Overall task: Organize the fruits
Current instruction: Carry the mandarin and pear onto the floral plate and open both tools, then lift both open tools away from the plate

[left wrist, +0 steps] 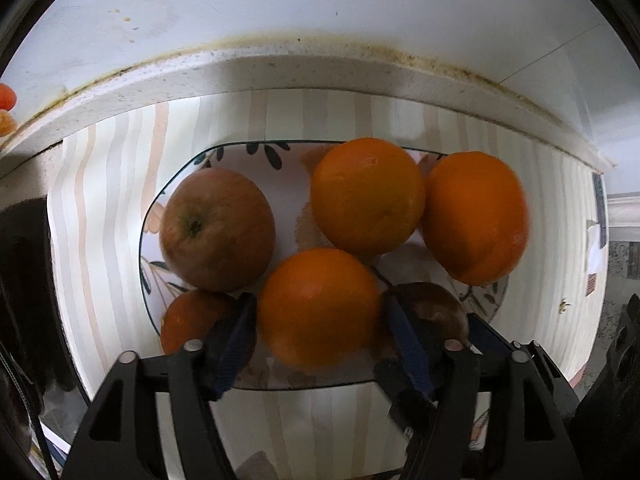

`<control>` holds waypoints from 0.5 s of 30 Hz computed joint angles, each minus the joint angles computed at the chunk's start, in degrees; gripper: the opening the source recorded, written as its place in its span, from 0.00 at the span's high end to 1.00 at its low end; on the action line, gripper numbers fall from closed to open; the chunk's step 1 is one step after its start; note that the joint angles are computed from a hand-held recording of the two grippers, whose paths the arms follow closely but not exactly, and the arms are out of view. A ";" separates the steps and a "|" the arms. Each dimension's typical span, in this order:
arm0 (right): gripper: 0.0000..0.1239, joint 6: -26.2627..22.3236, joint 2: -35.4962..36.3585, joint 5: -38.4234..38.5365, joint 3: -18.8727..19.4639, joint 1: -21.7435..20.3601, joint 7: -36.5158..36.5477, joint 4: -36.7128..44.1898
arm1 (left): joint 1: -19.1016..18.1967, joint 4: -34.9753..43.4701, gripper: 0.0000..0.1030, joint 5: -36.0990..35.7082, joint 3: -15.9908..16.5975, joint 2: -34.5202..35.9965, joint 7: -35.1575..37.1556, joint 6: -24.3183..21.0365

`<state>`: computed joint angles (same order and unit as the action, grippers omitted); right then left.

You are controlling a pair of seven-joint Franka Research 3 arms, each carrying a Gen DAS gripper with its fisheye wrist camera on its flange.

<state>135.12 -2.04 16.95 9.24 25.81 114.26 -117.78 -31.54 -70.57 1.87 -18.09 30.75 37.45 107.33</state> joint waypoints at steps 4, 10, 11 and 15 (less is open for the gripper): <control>0.25 -3.01 -1.46 -0.84 -0.17 -0.23 0.11 0.82 | -0.42 0.09 0.16 1.10 0.42 -1.68 -1.63 -0.53; 0.23 -10.27 -4.93 -9.04 0.62 -1.13 6.11 2.54 | -0.87 -5.56 0.16 4.44 0.48 -9.05 -3.91 -0.09; 0.23 -11.58 -5.46 -10.57 0.86 -1.24 7.13 2.93 | -1.05 -6.61 0.16 5.25 0.41 -10.33 -4.46 -0.23; 0.22 -16.57 -7.43 -15.26 1.82 -1.42 9.66 4.61 | -1.52 -12.12 0.16 8.45 -0.06 -15.95 -7.52 -0.33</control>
